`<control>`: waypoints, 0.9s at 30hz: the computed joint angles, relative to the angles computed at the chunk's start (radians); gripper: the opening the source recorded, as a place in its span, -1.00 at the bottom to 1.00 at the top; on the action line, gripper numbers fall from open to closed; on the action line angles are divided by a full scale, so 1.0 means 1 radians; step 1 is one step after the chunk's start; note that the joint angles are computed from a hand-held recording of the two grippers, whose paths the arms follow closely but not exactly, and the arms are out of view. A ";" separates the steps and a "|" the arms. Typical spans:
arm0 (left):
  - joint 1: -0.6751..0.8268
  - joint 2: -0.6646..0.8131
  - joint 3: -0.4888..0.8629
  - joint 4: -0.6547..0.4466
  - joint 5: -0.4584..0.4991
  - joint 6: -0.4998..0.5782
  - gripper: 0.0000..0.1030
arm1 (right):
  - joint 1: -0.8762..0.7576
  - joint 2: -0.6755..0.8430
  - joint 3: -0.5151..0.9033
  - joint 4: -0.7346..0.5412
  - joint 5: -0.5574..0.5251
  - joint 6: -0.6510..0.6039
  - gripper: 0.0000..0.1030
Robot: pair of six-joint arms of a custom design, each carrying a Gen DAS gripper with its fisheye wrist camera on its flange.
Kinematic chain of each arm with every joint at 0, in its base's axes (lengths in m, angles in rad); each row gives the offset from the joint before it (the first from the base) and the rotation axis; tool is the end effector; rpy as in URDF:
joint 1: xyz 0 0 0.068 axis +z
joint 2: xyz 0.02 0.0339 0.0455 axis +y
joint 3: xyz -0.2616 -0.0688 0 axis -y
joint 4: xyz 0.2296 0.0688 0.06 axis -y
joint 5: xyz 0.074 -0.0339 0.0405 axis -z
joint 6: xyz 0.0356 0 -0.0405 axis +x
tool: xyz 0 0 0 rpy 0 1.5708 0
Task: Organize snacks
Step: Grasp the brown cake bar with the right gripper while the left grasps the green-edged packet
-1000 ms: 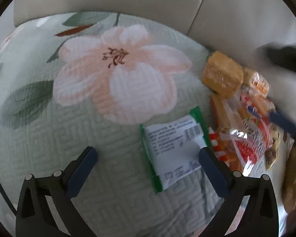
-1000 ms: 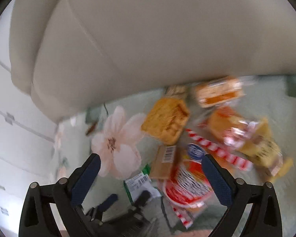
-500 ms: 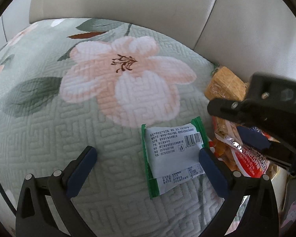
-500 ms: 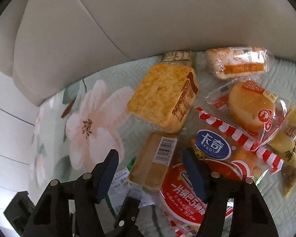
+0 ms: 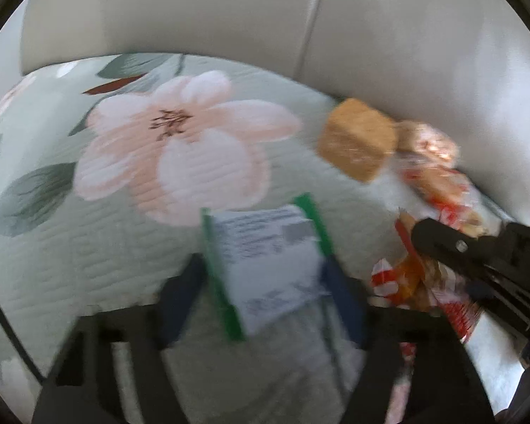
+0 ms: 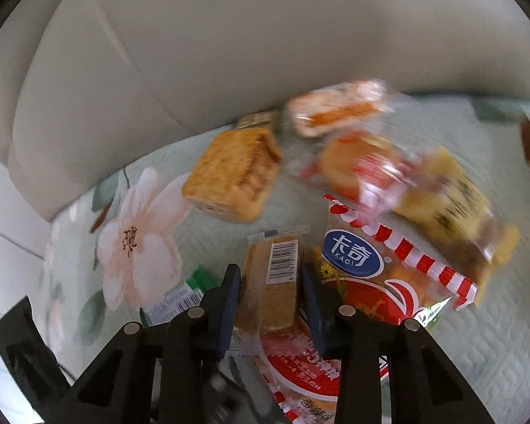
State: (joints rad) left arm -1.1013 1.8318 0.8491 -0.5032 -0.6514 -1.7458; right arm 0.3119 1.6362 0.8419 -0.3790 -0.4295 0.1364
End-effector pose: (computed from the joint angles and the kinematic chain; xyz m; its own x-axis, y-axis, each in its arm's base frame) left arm 0.1430 -0.2341 0.1066 -0.5970 -0.5542 -0.5801 -0.5634 0.8044 -0.1887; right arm 0.2638 0.1006 0.1547 -0.9282 -0.1694 -0.3313 -0.3091 0.8467 0.4330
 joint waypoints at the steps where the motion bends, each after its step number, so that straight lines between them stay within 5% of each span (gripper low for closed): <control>1: -0.001 -0.008 -0.006 0.018 -0.001 0.015 -0.03 | -0.041 -0.018 -0.016 -0.006 -0.037 -0.001 -0.35; 5: -0.013 -0.053 -0.048 0.068 -0.005 -0.017 -0.16 | -0.239 -0.076 -0.066 -0.043 -0.232 -0.066 -0.35; 16: -0.021 -0.115 -0.113 0.161 -0.032 -0.005 -0.50 | -0.526 -0.119 0.036 -0.311 -0.358 -0.282 -0.35; 22: -0.055 -0.102 -0.030 0.059 -0.069 0.011 -0.64 | -0.665 -0.147 0.161 -0.531 -0.359 -0.526 -0.35; 27: -0.067 -0.150 -0.022 0.131 -0.110 0.098 -0.71 | -0.793 -0.112 0.368 -0.816 -0.360 -0.785 -0.35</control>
